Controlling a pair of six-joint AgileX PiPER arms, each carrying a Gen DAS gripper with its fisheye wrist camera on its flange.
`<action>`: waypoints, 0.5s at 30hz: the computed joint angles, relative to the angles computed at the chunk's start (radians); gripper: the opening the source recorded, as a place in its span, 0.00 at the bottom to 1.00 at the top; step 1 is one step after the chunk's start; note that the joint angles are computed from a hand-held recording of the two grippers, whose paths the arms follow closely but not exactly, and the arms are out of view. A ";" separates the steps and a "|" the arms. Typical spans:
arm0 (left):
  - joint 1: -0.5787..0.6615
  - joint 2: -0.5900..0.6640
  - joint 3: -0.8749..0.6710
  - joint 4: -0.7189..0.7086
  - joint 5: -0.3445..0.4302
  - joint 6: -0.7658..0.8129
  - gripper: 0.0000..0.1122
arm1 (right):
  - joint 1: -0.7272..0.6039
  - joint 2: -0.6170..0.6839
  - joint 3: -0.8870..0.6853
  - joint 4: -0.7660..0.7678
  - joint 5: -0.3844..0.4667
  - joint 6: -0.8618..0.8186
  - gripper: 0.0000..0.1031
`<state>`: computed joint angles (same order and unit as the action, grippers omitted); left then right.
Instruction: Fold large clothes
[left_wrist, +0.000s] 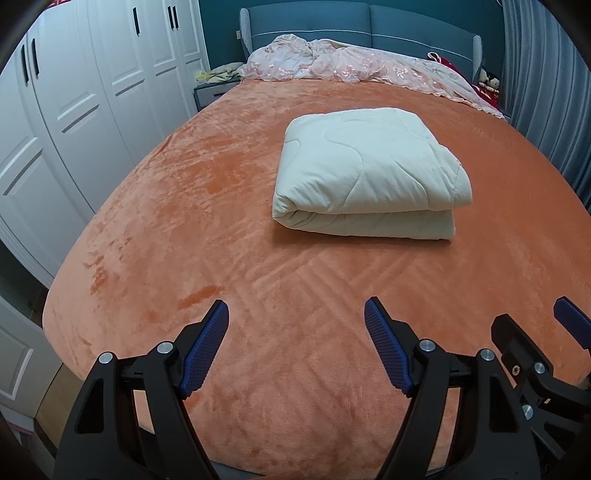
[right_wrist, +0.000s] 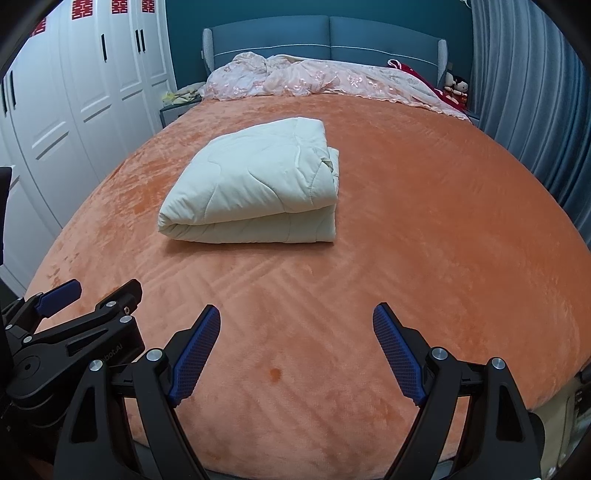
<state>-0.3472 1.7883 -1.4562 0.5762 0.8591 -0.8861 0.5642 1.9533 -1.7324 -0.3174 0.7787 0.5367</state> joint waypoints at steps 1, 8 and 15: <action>0.000 -0.001 0.001 0.000 -0.002 0.000 0.65 | 0.000 0.004 -0.005 -0.002 0.004 0.002 0.81; -0.001 0.000 0.000 0.004 0.001 0.000 0.65 | -0.001 0.009 -0.009 0.003 0.007 0.000 0.81; 0.000 0.004 -0.005 -0.001 0.002 0.004 0.65 | 0.000 0.011 -0.007 0.001 0.008 0.001 0.81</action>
<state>-0.3475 1.7918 -1.4612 0.5752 0.8611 -0.8820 0.5639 1.9645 -1.7396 -0.3167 0.7867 0.5379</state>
